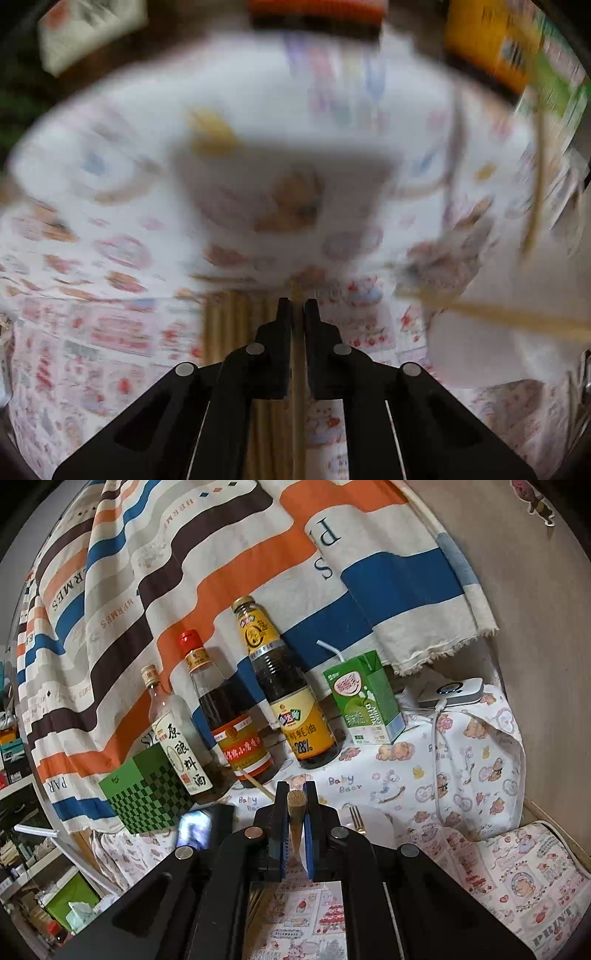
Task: Organize utensils
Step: 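Carry the chopstick over the clear cup with the right tool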
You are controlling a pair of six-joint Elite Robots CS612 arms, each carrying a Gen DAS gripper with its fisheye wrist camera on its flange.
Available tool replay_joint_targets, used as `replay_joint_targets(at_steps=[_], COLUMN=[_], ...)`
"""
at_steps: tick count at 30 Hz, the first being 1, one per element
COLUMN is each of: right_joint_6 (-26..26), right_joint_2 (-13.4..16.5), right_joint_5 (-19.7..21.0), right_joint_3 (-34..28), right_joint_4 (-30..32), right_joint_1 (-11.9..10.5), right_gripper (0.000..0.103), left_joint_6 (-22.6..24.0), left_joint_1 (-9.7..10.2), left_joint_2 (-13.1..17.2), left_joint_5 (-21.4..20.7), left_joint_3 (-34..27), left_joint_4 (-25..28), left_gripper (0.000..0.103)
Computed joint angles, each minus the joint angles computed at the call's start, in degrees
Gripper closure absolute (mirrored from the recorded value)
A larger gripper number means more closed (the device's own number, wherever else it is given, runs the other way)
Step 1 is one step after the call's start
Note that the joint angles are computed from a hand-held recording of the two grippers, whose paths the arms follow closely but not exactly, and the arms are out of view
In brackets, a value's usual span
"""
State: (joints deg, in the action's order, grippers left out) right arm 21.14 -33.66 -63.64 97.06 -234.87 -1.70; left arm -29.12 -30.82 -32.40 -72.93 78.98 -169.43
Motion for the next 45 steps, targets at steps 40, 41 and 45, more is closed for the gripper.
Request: replay_joint_targets(at_steps=[40, 41, 45], right_joint_6=[12.9, 12.53, 11.41], right_joint_2=[1.0, 1.05, 1.25], right_joint_5=[-2.74, -3.16, -3.91], right_joint_3=[-1.52, -1.65, -2.01], right_joint_4=[-3.41, -2.36, 0.31], right_joint_1=[-3.81, -3.67, -3.46], right_gripper=[0.095, 0.095, 0.095], left_joint_6=[18.59, 18.31, 17.83], left_joint_1=[-9.35, -9.38, -9.43], left_joint_2=[-5.39, -5.07, -3.84], left_joint_5=[17.16, 17.38, 17.31], left_joint_3=[7.5, 6.89, 5.39], left_joint_4=[-59.31, -58.65, -55.45], left_gripper=[0.097, 0.097, 0.097])
